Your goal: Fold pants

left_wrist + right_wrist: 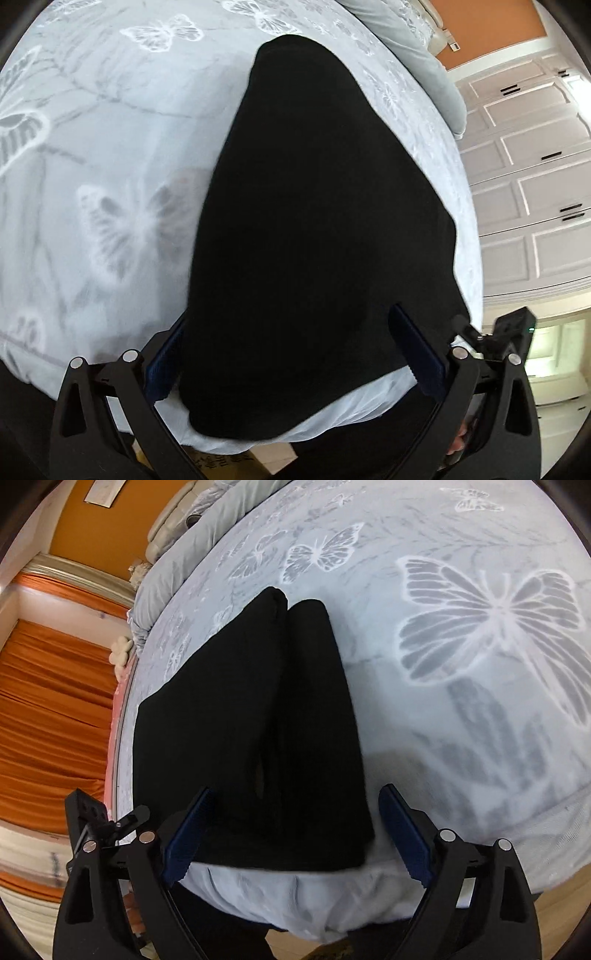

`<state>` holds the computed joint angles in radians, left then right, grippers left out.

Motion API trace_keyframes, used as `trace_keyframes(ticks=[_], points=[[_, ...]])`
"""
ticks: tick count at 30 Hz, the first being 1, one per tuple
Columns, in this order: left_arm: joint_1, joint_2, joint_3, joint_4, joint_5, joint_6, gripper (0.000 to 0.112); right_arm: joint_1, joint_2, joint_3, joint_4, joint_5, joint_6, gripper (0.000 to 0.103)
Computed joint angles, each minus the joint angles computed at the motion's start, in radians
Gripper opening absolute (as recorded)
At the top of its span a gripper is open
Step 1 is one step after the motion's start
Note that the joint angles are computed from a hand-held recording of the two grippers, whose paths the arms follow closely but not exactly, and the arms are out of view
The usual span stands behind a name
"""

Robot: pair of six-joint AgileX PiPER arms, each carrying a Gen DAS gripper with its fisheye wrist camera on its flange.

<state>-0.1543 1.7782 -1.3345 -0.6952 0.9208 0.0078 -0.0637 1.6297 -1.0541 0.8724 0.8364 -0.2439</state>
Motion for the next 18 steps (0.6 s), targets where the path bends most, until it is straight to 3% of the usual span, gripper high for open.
trace_keyframes(ticks=[1, 4, 12, 15, 18], points=[[0.005, 0.021, -0.020, -0.016, 0.014, 0.007, 0.098, 0.005, 0.014, -0.010, 0.015, -0.002, -0.004, 0.097], [0.002, 0.059, -0.068, -0.005, 0.021, -0.004, 0.098, 0.057, 0.066, -0.096, -0.079, -0.018, 0.106, 0.098], [-0.053, 0.099, -0.140, 0.087, 0.004, -0.108, 0.098, 0.120, 0.115, -0.151, -0.142, -0.088, 0.155, 0.098], [-0.055, 0.072, -0.091, 0.068, -0.062, -0.147, 0.098, 0.105, 0.094, -0.104, -0.082, -0.128, 0.111, 0.098], [-0.031, 0.020, 0.025, -0.065, -0.169, -0.117, 0.098, 0.100, 0.053, -0.002, 0.075, -0.231, 0.022, 0.098]])
